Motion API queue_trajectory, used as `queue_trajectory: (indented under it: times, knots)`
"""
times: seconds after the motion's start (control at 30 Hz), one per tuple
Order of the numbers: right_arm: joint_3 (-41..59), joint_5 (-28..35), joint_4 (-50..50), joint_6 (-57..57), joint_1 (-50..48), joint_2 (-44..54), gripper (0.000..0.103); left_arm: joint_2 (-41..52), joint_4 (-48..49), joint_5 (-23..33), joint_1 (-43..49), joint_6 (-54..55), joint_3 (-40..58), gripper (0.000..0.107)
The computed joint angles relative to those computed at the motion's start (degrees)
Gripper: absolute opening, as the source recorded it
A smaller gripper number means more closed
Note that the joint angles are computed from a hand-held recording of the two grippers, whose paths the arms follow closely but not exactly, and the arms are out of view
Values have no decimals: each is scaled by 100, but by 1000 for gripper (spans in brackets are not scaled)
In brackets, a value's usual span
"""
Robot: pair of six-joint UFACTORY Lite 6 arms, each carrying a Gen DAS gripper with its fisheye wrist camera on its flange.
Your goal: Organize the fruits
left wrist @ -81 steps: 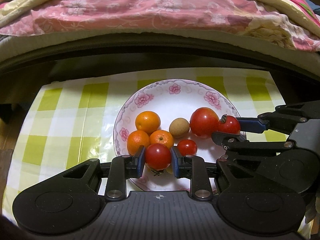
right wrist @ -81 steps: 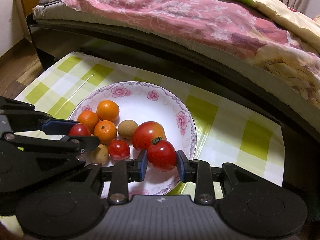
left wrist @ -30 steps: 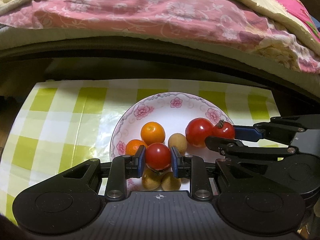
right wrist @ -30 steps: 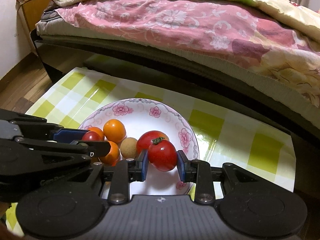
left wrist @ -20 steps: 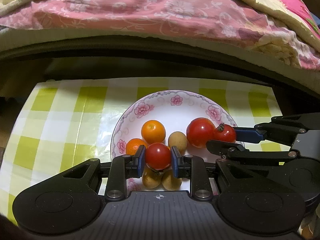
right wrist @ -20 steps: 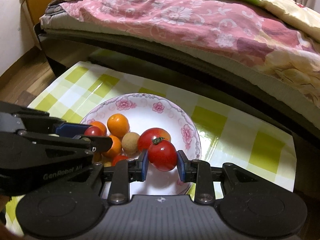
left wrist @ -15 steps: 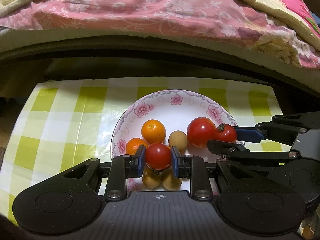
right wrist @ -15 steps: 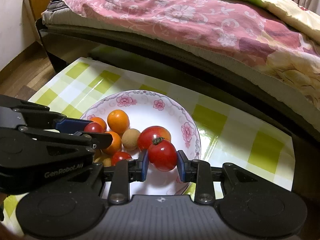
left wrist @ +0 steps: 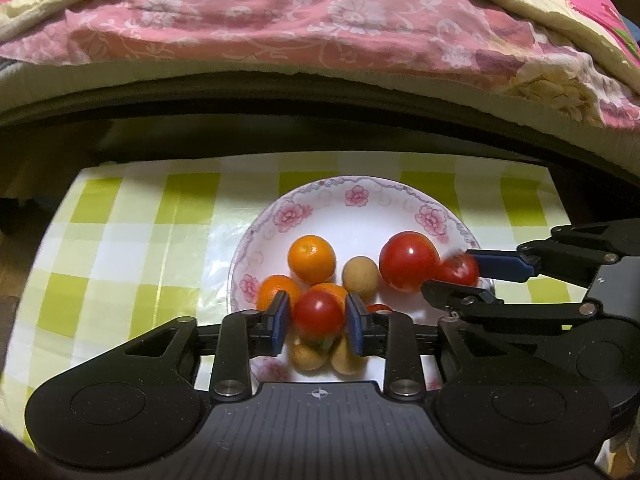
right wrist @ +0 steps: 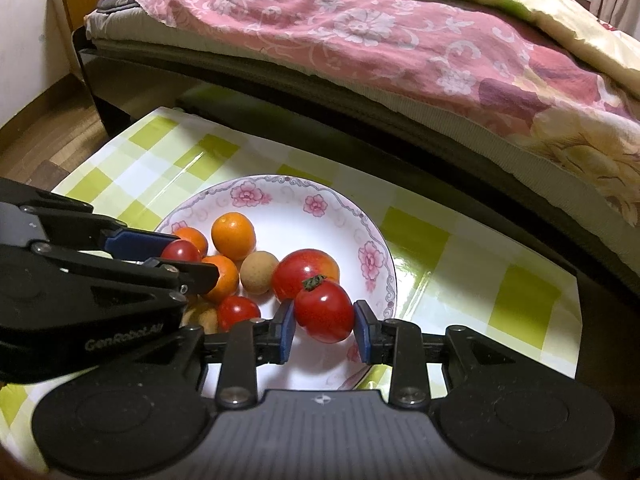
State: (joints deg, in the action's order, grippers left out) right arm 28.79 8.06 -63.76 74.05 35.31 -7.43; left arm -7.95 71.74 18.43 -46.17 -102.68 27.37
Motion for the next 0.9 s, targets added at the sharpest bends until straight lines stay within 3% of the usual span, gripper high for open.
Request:
queue_trajectory:
  times: [0.33,0.77,0.8,0.9]
  knots:
    - [-176,144,-593,733,97,-230,36,-287,99,600,-360,-230,-123,60]
    - [-685,716,587,-112,400,-1378,38,-1022,-141,1533,-1207,-648,-423,81]
    - [-723,769,685,-188,428,-1475,38,-1109,-87,1579,-1285,-782,-483,88]
    - [-849,851,1084,-540,489,-1789,43,-1367,-39,1534,-1427,-1012,-629,91]
